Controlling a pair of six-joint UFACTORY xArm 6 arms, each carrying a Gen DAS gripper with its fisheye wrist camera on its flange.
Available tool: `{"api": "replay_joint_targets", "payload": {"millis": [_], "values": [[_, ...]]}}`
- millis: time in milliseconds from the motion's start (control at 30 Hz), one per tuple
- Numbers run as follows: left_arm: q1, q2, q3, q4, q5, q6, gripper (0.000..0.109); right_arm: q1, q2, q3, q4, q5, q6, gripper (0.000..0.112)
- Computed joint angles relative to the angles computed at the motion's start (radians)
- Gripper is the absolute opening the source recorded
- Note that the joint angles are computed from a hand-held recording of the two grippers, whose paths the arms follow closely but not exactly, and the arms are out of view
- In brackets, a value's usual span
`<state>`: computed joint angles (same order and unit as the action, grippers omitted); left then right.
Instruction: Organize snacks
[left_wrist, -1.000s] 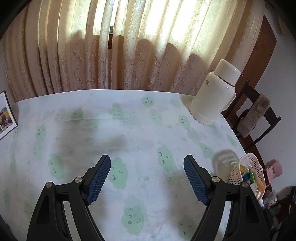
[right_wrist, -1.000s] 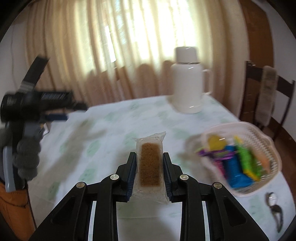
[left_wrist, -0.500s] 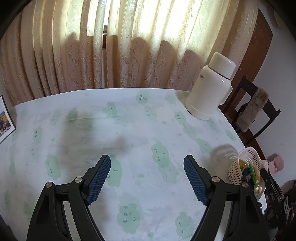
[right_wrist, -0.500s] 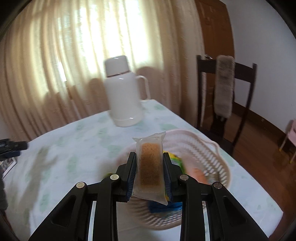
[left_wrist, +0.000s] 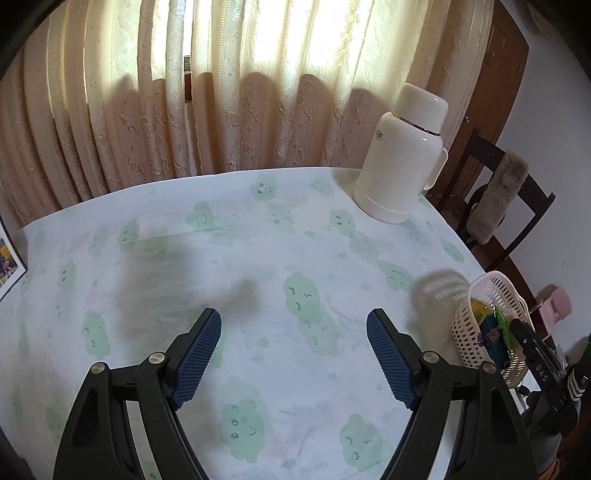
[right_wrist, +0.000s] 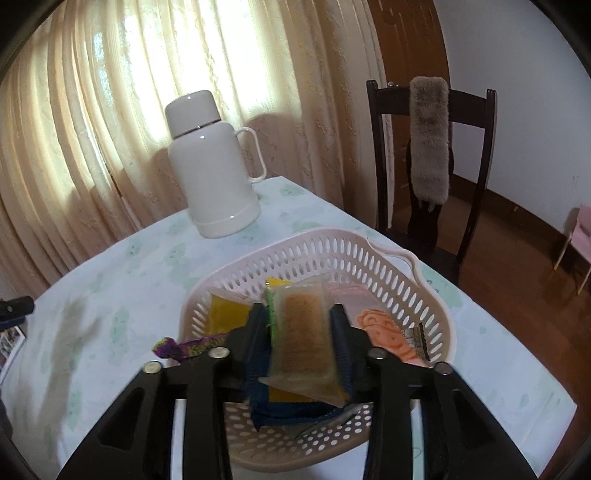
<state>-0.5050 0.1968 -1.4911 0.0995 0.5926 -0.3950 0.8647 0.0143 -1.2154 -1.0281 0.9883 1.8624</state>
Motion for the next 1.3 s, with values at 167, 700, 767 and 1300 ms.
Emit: {"api": "replay_joint_targets", "payload": {"millis": [167,700,767,1300], "values": [[-0.014,0.003,-0.004,0.011,0.003,0.002,0.078,0.036,-0.012,-0.004,-0.043,0.025,0.025,0.062],[-0.062,0.010,-0.004,0.055,0.007,0.015,0.078,0.140,-0.069,0.057,-0.053,0.062,0.074,0.065],[-0.073,0.011,-0.002,0.067,0.007,0.018,0.078,0.145,-0.063,0.056,-0.033,0.046,0.048,0.070],[-0.156,0.010,0.034,0.316,-0.050,-0.035,0.078,0.166,-0.027,0.040,0.089,0.034,-0.046,0.084]]}}
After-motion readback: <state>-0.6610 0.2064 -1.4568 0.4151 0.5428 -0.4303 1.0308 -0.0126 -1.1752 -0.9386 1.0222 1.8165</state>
